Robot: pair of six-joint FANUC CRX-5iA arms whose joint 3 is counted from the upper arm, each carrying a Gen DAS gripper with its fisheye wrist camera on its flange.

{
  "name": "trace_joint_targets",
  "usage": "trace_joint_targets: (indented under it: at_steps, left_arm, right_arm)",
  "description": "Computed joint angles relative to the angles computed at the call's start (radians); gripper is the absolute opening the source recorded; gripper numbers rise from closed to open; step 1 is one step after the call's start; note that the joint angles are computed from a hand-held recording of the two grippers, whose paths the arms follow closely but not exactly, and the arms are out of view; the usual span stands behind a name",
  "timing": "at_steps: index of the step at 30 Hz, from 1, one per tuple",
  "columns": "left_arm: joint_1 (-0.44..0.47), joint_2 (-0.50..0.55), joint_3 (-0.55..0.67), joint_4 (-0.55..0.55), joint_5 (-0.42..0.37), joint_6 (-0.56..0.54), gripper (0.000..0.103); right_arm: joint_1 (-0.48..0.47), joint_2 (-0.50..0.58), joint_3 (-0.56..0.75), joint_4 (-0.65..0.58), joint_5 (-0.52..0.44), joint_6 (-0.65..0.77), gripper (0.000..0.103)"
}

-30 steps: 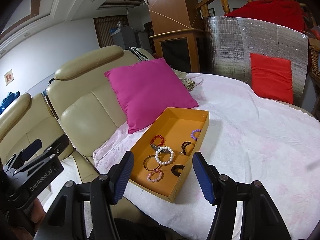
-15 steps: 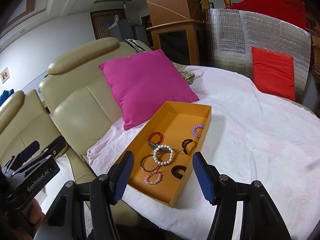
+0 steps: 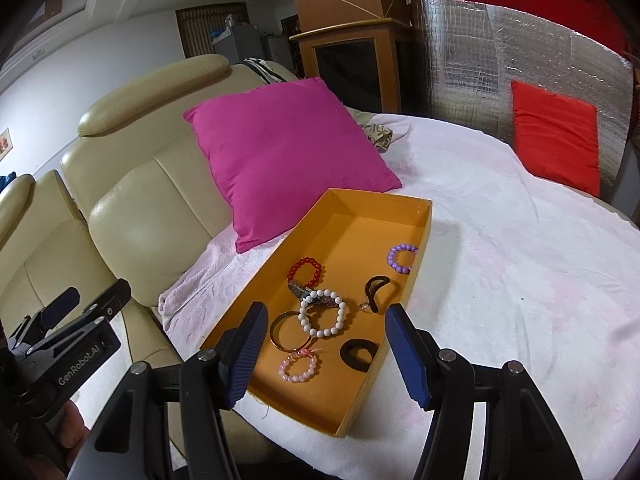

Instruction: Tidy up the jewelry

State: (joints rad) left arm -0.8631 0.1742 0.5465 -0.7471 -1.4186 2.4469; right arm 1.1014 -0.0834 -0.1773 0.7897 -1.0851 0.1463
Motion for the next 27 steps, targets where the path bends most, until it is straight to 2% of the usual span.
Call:
trace_joint_targets:
  at_steps: [12, 27]
  left_arm:
    - [0.027, 0.032, 0.02, 0.025, 0.009, -0.012, 0.082]
    - [0.009, 0.052, 0.051, 0.014, -0.008, -0.022, 0.082]
  right_arm:
    - [-0.058, 0.029, 0.008, -0.048, 0.083, 0.042, 0.065]
    - [-0.064, 0.015, -0.01, -0.037, 0.099, 0.022, 0.065]
